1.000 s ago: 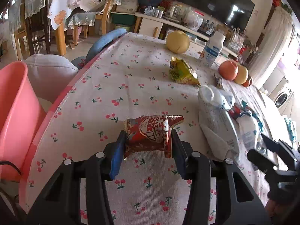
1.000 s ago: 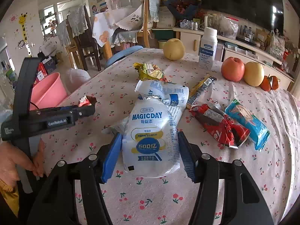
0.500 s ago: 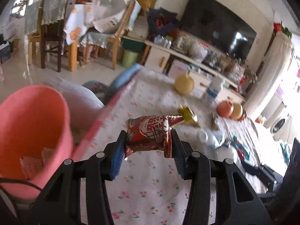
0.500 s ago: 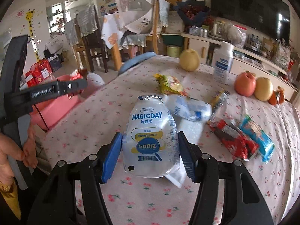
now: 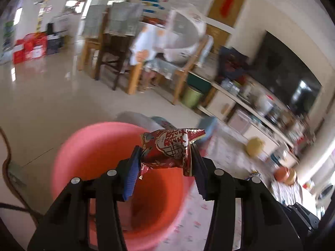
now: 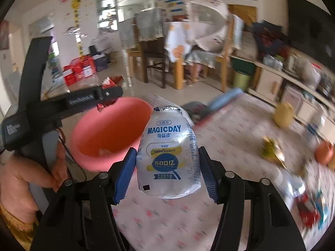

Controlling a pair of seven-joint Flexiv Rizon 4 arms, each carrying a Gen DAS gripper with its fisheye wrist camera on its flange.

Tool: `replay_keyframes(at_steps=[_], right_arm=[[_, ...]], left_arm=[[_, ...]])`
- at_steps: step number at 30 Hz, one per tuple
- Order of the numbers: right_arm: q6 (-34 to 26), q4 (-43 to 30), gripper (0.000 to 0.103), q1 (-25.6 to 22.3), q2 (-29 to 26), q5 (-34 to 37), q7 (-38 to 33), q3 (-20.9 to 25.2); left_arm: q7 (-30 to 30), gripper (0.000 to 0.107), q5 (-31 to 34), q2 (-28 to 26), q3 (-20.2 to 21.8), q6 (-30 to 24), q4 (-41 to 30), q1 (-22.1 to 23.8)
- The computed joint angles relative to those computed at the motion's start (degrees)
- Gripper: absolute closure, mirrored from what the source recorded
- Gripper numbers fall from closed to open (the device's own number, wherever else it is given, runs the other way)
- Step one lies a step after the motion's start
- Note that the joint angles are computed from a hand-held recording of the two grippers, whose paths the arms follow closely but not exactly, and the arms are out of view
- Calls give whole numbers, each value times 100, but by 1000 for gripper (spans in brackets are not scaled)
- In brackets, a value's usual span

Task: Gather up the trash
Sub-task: 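Carry the red packet and MAGICDAY bottle over the pink basin with both grippers, then open both grippers to drop the packet and bottle into the basin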

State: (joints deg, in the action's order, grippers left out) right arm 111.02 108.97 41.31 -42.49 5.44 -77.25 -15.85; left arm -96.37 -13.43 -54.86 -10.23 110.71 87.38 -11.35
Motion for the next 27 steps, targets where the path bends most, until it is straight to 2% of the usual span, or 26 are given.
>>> replay_keyframes(at_steps=[5, 6, 7, 9, 11, 13, 16, 24, 27], right_arm=[[-466, -904, 43, -6, -344, -443, 106, 113], [-548, -1073, 43, -29, -429, -539, 164, 138], [-637, -1255, 42, -58, -532, -639, 227, 158], [-971, -1670, 29, -152, -750, -876, 414, 239], [-1017, -1809, 25, -159, -864, -937, 681, 218], [-814, -1760, 19, -250, -883, -898, 934, 314], [-567, -1504, 16, 35, -858, -638, 1227, -86], [-252, -759, 14, 1036, -867, 78, 1187, -1281], [-136, -507, 8, 1238, -866, 307, 1073, -1482]], left_arm=[[-349, 58, -94, -71, -183, 96, 32, 380], [-415, 55, -177, -85, -130, 51, 5, 366], [-464, 47, -251, -96, -82, -27, -26, 353], [-549, 39, -337, -128, -36, -132, -80, 351], [-613, 31, -342, -127, -23, -140, -67, 368], [-651, 24, -343, -119, 77, -44, -27, 312], [-627, 22, -393, -150, 273, 61, -99, 144], [-336, 15, 158, -362, 49, 618, -316, 168], [-113, 15, 262, -412, 99, 680, -437, 46]])
